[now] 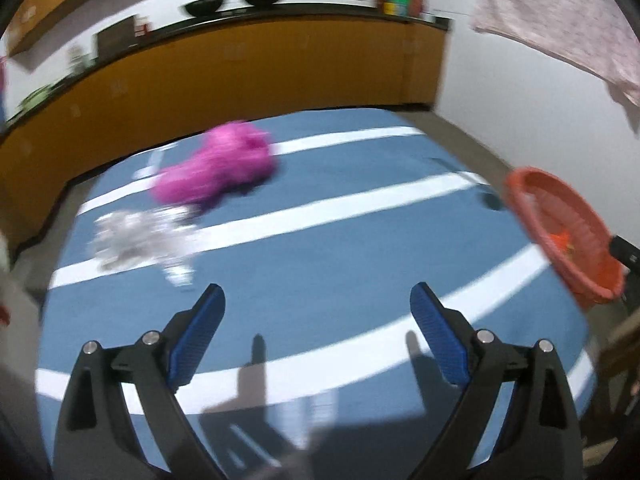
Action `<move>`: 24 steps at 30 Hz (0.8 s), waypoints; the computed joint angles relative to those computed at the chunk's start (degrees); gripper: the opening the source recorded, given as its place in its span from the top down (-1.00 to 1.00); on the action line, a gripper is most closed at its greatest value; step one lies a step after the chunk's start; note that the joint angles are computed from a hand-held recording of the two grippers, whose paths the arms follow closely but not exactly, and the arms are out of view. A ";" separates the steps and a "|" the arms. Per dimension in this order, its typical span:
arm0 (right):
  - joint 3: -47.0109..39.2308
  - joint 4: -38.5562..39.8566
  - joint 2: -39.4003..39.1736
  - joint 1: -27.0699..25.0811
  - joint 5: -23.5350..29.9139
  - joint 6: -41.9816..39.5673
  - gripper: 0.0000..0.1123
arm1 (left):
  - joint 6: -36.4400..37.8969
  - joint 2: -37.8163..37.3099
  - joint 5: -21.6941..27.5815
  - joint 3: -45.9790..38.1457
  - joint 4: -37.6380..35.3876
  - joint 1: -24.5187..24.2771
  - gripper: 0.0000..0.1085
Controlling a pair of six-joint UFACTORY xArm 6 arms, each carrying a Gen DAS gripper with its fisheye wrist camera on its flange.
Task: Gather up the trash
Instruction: 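Move both open tools back over the table toward the clear bag, then close the left tool on the small clear plastic bag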
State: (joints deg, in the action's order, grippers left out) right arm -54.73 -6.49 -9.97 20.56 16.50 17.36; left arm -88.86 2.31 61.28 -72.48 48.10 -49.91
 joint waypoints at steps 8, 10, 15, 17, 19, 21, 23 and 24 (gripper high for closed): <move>-2.01 -5.62 1.70 5.01 1.03 0.69 -0.66 | -4.75 -11.01 10.02 10.68 2.50 4.57 -0.75; -2.52 -6.02 2.18 5.44 1.38 1.15 -0.66 | -4.66 -12.73 8.33 12.57 2.38 7.65 -0.74; -4.06 -6.33 3.65 6.18 1.96 1.93 -0.66 | -0.90 -16.98 -2.00 18.61 0.30 16.07 -0.69; -4.82 -6.83 4.36 6.42 2.23 2.22 -0.66 | 1.29 -17.14 -6.87 19.69 -1.23 18.80 -0.58; -5.32 -7.29 4.83 6.71 2.46 2.73 -0.66 | 3.07 -16.95 -10.77 20.30 -3.10 20.44 -0.45; -5.93 -7.20 5.45 7.00 2.54 2.75 -0.66 | 4.79 -16.35 -13.78 20.67 -4.86 21.90 -0.39; -6.42 -7.28 5.92 7.29 2.61 2.75 -0.66 | 6.05 -16.34 -17.09 21.52 -6.04 23.30 -0.29; -6.30 -7.39 5.95 7.36 2.45 2.80 -0.66 | 6.27 -16.43 -18.16 21.89 -6.19 23.60 -0.20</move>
State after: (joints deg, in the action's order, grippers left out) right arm -61.03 -13.88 -4.02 27.92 18.94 20.16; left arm -82.59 -14.11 43.12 -50.59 41.91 -26.31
